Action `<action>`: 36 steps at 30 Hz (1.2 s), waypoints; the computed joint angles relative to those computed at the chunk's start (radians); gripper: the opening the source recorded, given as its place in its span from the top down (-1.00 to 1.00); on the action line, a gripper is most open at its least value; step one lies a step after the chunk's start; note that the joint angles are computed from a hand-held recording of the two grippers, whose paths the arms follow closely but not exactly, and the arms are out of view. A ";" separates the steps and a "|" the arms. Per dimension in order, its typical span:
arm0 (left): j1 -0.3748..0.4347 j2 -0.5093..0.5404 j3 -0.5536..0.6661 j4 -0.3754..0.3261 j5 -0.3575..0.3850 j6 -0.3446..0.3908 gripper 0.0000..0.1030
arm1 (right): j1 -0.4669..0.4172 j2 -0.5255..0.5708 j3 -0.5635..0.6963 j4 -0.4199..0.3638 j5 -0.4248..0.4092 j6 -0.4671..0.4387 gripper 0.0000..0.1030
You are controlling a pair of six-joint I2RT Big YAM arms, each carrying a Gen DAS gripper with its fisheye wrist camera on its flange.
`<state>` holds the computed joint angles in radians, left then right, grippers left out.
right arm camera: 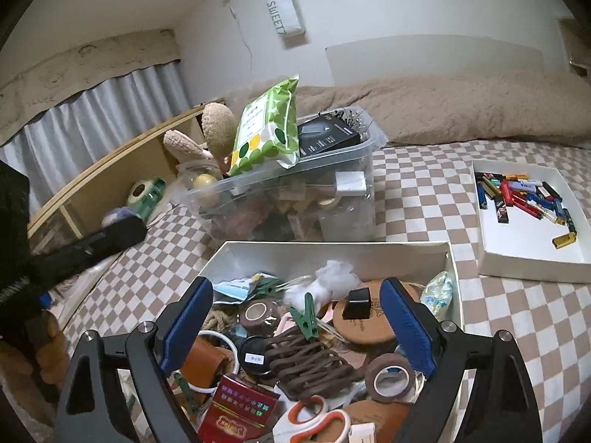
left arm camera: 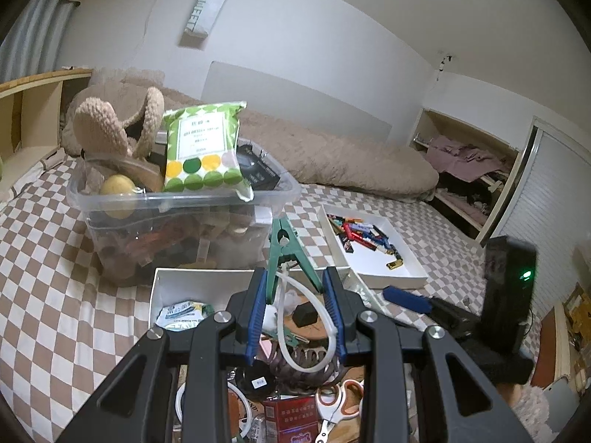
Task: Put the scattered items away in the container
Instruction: 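Open the right tool to drop its clothespin into the box while the left tool releases its clothespin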
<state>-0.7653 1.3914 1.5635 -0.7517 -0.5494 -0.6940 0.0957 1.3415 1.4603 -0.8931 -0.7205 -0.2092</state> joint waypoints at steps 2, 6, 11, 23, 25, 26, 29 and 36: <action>0.008 0.002 -0.006 -0.003 0.011 -0.010 0.41 | -0.008 0.003 0.007 -0.008 -0.021 0.008 -0.78; 0.025 0.010 -0.016 -0.015 0.033 -0.030 0.41 | -0.014 0.005 0.014 -0.016 -0.044 0.020 -0.78; 0.050 0.027 -0.031 -0.006 0.054 -0.067 0.41 | -0.010 0.004 0.017 -0.032 -0.049 0.004 -0.78; 0.092 0.095 -0.038 0.035 0.087 -0.133 -0.99 | -0.016 0.006 0.020 -0.023 -0.044 0.005 -0.80; 0.097 0.090 -0.046 0.044 0.112 -0.127 -0.99 | -0.023 0.015 0.028 -0.039 -0.065 0.000 -0.80; 0.096 0.087 -0.048 0.038 0.105 -0.126 -0.99 | -0.027 0.014 0.023 -0.031 -0.065 0.010 -0.80; 0.090 0.090 -0.034 -0.009 0.079 -0.123 -0.99 | -0.034 0.012 0.020 -0.033 -0.076 0.014 -0.80; 0.065 0.091 -0.007 -0.083 0.035 -0.135 -0.99 | -0.055 -0.001 0.012 -0.023 -0.100 0.026 -0.80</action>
